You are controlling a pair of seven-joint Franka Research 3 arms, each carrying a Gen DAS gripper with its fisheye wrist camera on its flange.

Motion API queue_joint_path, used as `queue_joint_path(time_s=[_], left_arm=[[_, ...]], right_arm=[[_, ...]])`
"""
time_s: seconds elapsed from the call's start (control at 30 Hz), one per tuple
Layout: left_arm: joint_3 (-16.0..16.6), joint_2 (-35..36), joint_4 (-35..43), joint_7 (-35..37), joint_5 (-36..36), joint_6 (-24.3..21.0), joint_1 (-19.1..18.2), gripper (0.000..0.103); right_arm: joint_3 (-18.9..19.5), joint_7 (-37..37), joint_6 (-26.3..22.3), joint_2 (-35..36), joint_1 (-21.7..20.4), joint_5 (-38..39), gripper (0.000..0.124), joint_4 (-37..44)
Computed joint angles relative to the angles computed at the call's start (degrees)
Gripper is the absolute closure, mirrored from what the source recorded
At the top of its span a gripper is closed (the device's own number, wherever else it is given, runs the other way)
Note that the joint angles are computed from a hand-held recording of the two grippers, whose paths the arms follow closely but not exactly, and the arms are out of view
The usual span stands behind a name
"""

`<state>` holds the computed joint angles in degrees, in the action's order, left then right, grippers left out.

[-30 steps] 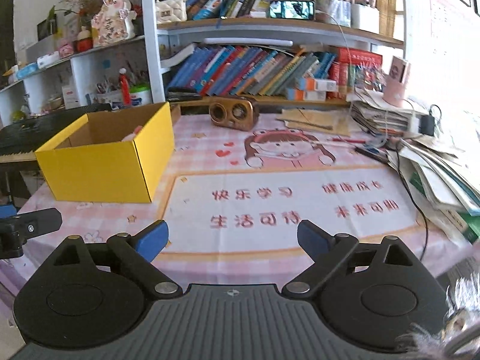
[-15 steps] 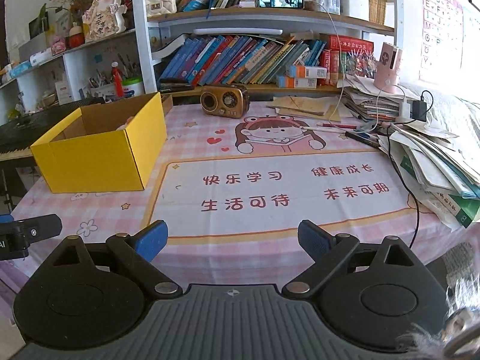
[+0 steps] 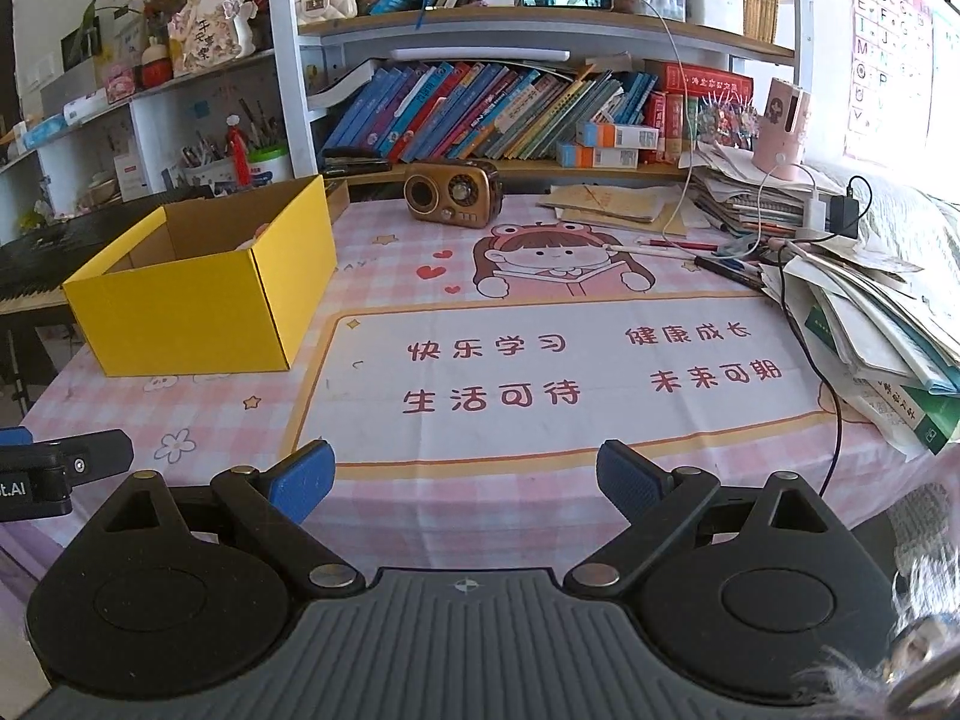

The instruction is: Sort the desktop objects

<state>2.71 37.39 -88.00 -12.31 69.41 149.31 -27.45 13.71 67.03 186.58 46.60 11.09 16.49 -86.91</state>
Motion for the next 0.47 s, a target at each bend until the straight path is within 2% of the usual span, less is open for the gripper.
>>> queue_joint_path(time_s=[0.47], left_arm=[[0.14,0.27,-0.03,0.64,-0.52,3.66,0.59,0.000]], right_arm=[[1.73,-0.74,-0.30,0.06,-1.44,-0.27,0.029,-0.33]])
